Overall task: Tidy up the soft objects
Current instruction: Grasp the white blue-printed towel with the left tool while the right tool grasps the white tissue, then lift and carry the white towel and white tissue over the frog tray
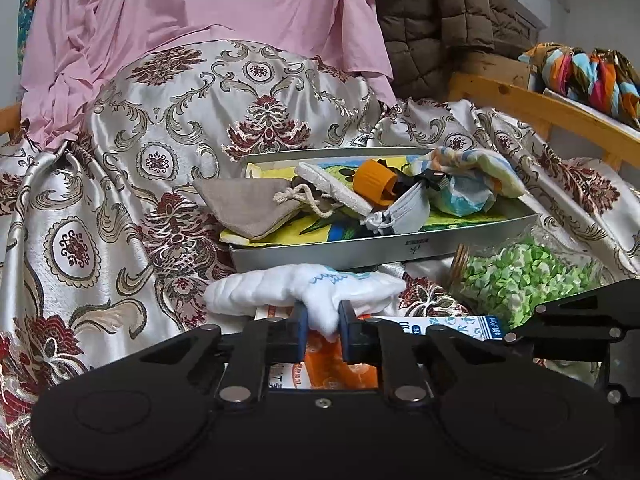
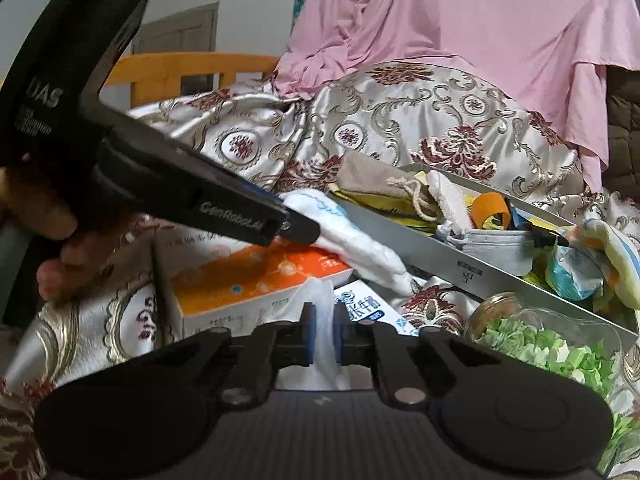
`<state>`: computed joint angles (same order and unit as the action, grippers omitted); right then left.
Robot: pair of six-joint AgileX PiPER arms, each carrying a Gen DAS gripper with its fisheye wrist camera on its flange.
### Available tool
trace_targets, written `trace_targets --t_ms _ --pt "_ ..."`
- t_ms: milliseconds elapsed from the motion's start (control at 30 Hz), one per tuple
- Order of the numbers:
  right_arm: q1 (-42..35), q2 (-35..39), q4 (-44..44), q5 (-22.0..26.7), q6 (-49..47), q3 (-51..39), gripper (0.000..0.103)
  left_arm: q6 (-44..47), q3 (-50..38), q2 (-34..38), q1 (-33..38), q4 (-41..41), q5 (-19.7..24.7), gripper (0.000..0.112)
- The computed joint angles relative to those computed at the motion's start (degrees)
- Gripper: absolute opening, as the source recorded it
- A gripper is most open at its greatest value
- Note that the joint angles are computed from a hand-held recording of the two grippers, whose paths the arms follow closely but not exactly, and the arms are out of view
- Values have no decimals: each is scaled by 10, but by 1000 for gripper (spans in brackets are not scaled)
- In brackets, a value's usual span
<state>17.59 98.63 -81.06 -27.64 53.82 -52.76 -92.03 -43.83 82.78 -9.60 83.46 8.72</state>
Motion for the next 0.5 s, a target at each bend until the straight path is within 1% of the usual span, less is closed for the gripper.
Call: trace_targets --t_ms 100,233,367,400,500 --pt "-1 -1 11 3 -4 1 4 -15 2 -2 1 9 -3 14" --pt "3 -4 38 15 -28 5 3 -49 6 -5 4 35 -4 13" --pt "1 -4 54 16 -34 6 3 -135 14 -11 5 116 -6 13" --pt "0 -5 60 17 -38 7 3 -147 15 -12 6 126 -7 13" --pt "-2 -8 81 20 -55 11 3 -136 19 -19 11 108 -16 12"
